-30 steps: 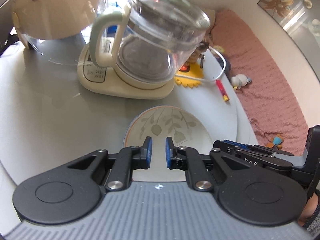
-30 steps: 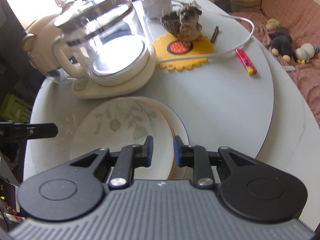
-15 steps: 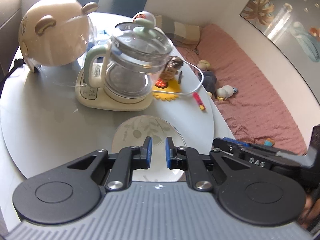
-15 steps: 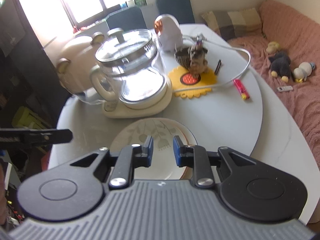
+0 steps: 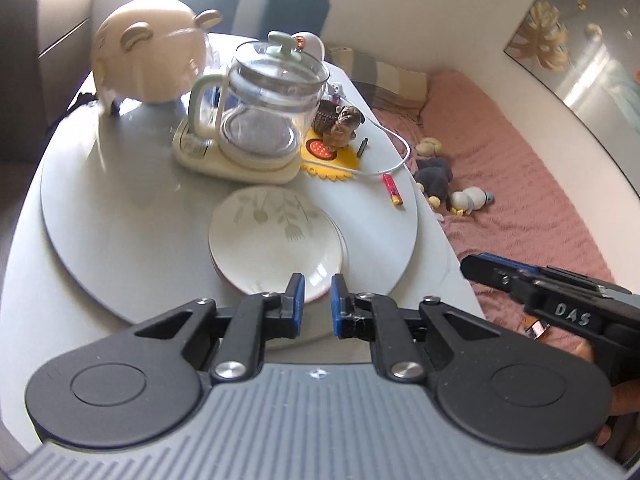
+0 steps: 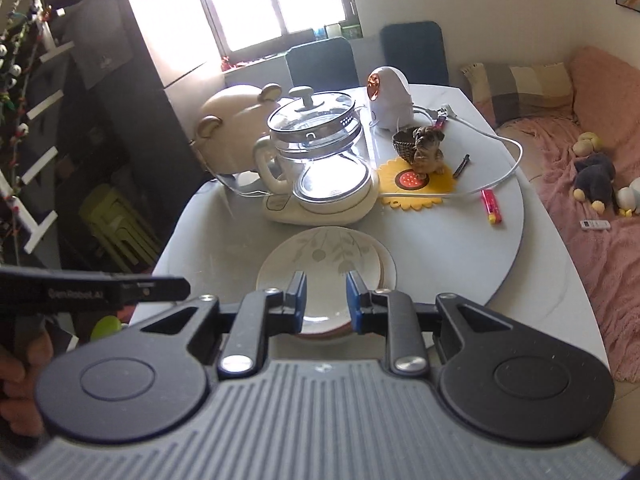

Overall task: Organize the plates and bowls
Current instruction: 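Lower the stacked plates onto the other plate and open both tools, then move both tools to the white plastic bowl stack and close on its rim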

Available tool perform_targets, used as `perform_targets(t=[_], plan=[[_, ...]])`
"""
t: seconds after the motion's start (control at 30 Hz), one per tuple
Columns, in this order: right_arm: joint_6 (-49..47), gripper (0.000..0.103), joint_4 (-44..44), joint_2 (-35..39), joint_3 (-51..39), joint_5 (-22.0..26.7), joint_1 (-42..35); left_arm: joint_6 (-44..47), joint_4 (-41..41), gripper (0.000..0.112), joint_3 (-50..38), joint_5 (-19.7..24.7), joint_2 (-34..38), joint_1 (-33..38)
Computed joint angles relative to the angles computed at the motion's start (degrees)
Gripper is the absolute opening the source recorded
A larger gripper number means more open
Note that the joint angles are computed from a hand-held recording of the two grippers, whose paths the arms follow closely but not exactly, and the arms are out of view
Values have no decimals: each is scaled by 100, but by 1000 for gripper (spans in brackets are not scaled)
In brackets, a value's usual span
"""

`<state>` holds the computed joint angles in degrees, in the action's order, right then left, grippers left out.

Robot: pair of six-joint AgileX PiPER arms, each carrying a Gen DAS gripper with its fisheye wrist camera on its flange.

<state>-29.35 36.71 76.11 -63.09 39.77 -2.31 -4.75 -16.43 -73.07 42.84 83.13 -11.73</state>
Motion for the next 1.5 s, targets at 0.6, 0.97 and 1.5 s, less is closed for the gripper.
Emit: perform_targets(t=[0.6, 0.97, 1.5], plan=[[-2310, 25, 1280, -1007, 1317, 1358, -1954, -3804, 2598, 15, 1699, -81, -1630, -1982], [-2519, 27, 1227, -465, 1518, 1397, -2096, -3895, 2361, 33, 2347, -623, -1226, -2024], [-3210, 28, 1568, 1130, 1884, 1344, -2016, -2596, -46, 40, 3492, -2568, -275, -1557]])
